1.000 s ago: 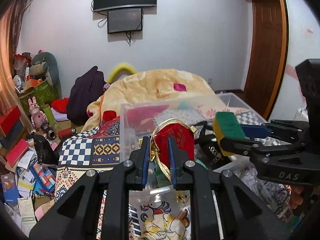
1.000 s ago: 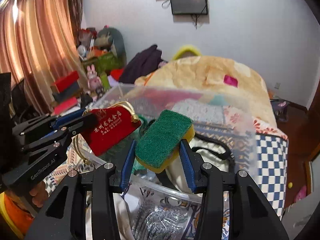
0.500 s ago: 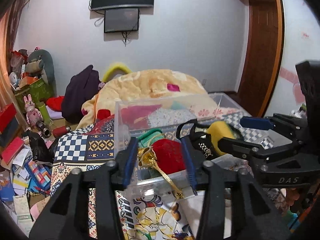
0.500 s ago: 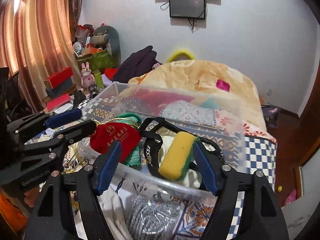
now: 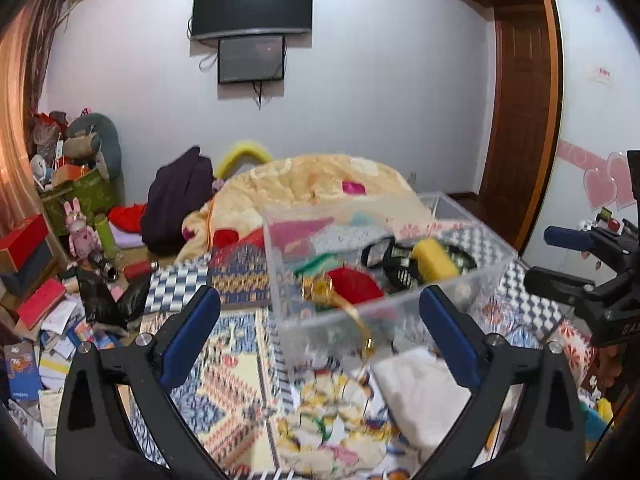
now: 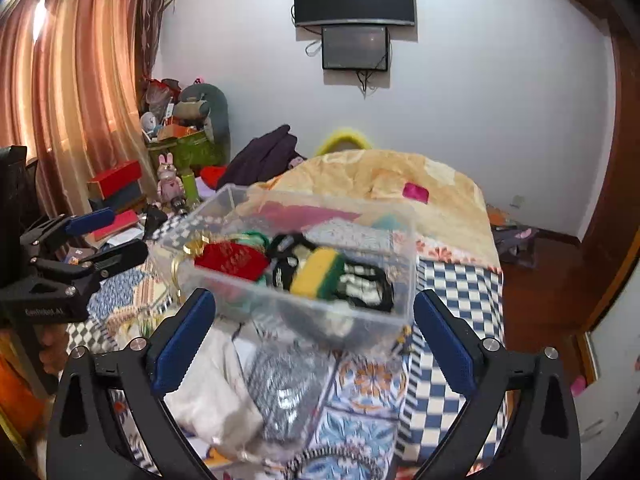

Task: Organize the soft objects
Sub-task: 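Lower both held items into the clear box and open both grippers, then grasp the yellow floral cloth with the left gripper while the right grasps the bagged steel wool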

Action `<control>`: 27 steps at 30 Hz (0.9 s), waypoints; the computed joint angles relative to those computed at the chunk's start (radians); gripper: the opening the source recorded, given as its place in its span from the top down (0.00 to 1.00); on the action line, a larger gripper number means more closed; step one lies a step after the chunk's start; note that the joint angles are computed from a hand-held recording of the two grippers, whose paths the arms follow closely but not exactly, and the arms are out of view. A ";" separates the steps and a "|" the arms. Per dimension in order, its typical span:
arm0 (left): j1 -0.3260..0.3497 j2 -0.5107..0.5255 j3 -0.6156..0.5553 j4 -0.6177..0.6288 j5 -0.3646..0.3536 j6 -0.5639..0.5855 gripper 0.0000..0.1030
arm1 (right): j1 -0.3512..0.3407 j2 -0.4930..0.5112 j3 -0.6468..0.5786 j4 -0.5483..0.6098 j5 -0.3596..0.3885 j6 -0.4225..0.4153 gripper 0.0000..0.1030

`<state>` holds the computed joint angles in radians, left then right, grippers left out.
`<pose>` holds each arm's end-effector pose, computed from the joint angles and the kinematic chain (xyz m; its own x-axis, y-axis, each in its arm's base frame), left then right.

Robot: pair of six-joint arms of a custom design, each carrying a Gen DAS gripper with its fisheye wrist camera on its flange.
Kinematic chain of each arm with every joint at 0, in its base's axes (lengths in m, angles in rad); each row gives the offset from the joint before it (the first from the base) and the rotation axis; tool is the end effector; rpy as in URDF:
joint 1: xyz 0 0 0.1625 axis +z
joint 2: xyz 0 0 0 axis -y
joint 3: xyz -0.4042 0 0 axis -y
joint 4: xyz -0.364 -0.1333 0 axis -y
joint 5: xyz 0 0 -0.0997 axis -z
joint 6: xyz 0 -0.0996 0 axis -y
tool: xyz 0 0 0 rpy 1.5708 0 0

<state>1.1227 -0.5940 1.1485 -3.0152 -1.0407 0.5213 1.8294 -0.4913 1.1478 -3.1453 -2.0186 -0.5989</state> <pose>-0.1698 -0.7771 0.2204 -0.6861 0.2996 -0.6630 0.7085 0.4822 -0.5153 0.2858 -0.7277 0.1557 -0.7048 -0.2468 0.6651 -0.6691 0.5425 -0.5079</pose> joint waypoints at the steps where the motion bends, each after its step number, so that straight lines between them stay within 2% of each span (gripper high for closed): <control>1: 0.002 -0.005 0.011 0.008 0.006 -0.003 0.02 | -0.003 -0.002 0.007 0.002 -0.004 0.006 0.04; 4: 0.010 -0.019 0.048 0.030 0.031 -0.018 0.02 | -0.016 -0.008 0.036 0.005 -0.019 0.023 0.04; 10: 0.034 -0.025 0.074 0.094 0.060 -0.082 0.02 | -0.055 -0.031 0.072 0.081 -0.004 0.129 0.04; 14: 0.043 -0.019 0.093 0.078 0.081 -0.086 0.02 | -0.062 -0.031 0.071 0.114 0.000 0.161 0.10; 16: 0.043 -0.017 0.101 0.074 0.090 -0.078 0.02 | -0.064 -0.026 0.061 0.153 0.007 0.169 0.20; 20: 0.048 -0.017 0.106 0.090 0.075 -0.086 0.03 | -0.061 -0.014 0.050 0.198 0.010 0.175 0.30; 23: 0.051 -0.016 0.103 0.114 0.067 -0.088 0.16 | -0.066 -0.015 0.050 0.221 0.037 0.185 0.38; 27: 0.059 -0.018 0.100 0.136 0.044 -0.118 0.26 | -0.071 -0.023 0.059 0.244 0.079 0.192 0.55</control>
